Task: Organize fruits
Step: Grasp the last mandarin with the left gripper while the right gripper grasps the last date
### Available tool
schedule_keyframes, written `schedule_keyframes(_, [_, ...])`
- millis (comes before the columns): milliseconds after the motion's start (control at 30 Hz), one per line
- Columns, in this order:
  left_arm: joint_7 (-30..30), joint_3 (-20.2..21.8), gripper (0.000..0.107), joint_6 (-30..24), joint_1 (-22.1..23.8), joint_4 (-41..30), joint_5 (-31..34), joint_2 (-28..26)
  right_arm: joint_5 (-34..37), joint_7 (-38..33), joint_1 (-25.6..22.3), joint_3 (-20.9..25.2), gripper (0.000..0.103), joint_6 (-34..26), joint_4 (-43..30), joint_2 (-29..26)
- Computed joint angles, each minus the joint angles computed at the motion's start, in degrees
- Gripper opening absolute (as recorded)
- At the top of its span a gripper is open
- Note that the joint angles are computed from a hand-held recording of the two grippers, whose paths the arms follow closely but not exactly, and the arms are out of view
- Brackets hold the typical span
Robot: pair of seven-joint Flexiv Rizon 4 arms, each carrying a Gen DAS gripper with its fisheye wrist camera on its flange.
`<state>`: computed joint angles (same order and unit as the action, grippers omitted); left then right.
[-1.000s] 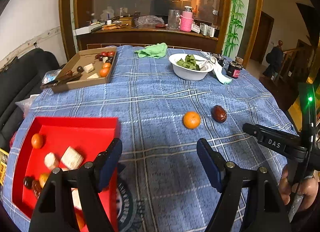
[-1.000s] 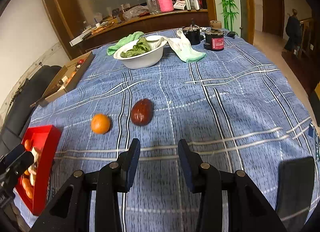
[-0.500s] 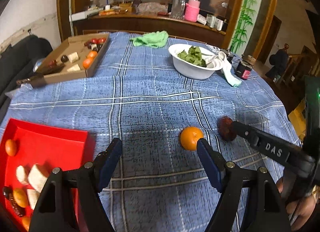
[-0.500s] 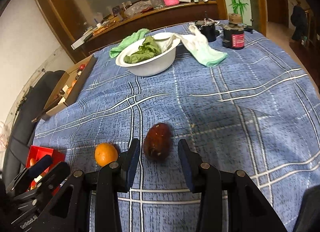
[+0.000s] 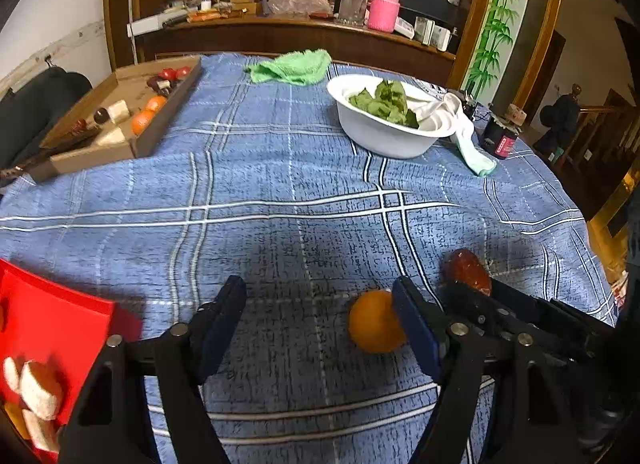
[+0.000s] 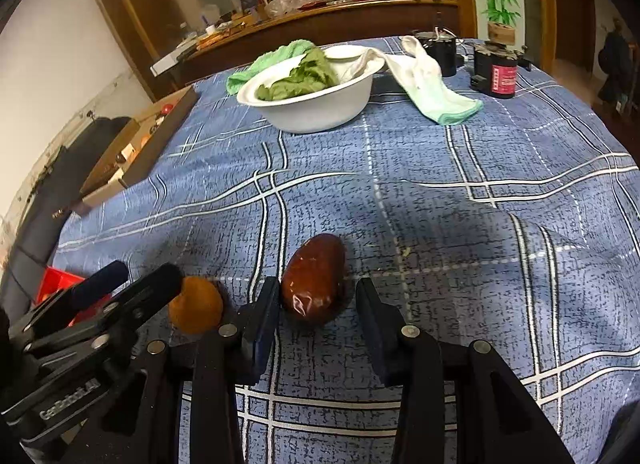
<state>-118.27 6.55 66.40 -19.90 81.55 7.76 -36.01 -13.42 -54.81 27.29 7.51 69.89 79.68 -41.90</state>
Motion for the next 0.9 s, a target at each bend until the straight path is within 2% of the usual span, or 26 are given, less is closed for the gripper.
schedule_keyframes(67, [1.6, -2.1, 0.069, 2.1, 1.6, 0.9, -1.7, -0.2, -0.2, -0.1, 0.1, -0.2, 0.041, 0.3, 0.0, -0.1])
schedule_keyframes(167, [2.9, -2.3, 0.066, 3.3, 1.6, 1.0, -2.5, -0.6, -0.8, -0.1, 0.4, -0.8, 0.035, 0.5, 0.1, -0.2])
schedule_keyframes(367, [6.7, -4.3, 0.066, 7.3, 2.9, 3.5, -6.1, -0.5, -1.1, 1.3, 0.5, -1.7, 0.035, -0.1, 0.8, 0.5])
schedule_keyframes(633, [12.6, -3.7, 0.064, 6.6, 0.7, 2.1, -5.8, -1.4, -1.0, 2.3, -0.4, -1.4, 0.035, 0.0, 2.0, 1.4])
schedule_keyframes(800, [15.8, -6.5, 0.064, 7.2, 2.6, 3.3, -9.0, -1.4, -1.3, 2.8, -0.5, -1.5, 0.035, -0.6, 2.0, 1.4])
schedule_keyframes(833, [16.6, -7.4, 0.063, 7.4, 3.2, 3.6, -10.0, -1.5, -1.5, 2.9, -0.4, -1.7, 0.035, -0.5, 2.1, 1.4])
schedule_keyframes(900, [19.7, -10.5, 0.048, 8.5, 5.2, 4.8, -12.5, -1.4, -2.0, 3.1, -0.1, -2.0, 0.035, -0.5, 2.3, 1.5])
